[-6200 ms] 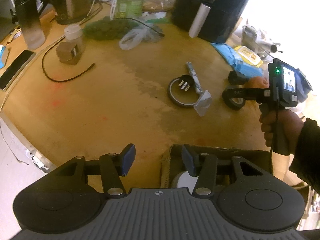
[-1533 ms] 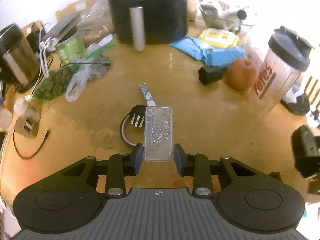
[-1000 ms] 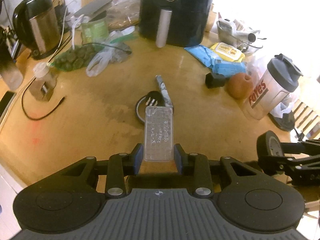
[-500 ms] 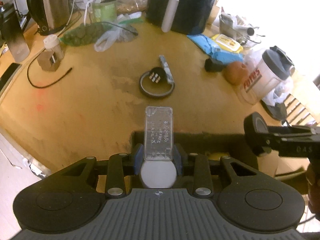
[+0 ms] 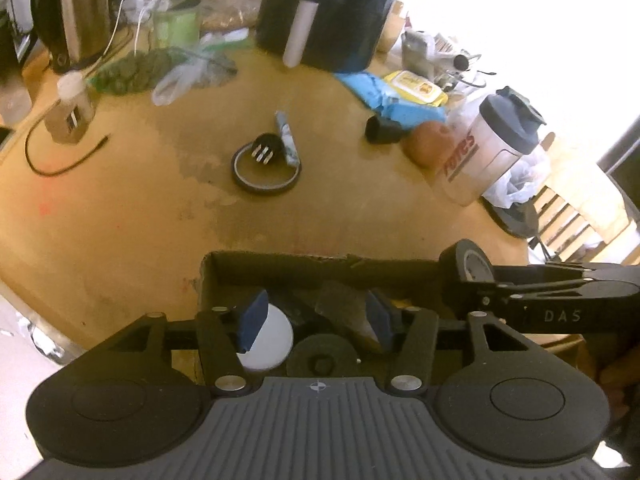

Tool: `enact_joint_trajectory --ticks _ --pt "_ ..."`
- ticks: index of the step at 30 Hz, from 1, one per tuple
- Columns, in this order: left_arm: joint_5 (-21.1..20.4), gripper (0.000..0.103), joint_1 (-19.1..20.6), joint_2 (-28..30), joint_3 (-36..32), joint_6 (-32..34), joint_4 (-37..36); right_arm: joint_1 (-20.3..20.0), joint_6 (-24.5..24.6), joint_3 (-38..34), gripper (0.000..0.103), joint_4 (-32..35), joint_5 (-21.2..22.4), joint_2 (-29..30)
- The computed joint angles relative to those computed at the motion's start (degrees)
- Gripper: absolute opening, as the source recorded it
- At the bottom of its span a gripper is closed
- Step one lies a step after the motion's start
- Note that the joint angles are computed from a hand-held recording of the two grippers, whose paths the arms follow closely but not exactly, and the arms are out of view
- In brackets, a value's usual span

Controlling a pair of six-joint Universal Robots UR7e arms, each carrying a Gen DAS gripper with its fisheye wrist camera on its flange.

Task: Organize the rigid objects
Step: 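Release the clear case into the box with left while right carries the tape roll, then lower the black tape roll into the box and open the right gripper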

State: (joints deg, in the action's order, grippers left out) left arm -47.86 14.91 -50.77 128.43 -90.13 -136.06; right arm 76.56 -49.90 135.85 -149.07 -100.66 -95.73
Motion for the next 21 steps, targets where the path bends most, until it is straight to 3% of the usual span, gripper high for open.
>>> enact_joint_trajectory --ticks 21 --pt "-2.6 0.054 -1.5 -1.3 -0.1 -8.8 8.3 0.3 -2.5 1.6 0.075 4.6 0.0 -2.0"
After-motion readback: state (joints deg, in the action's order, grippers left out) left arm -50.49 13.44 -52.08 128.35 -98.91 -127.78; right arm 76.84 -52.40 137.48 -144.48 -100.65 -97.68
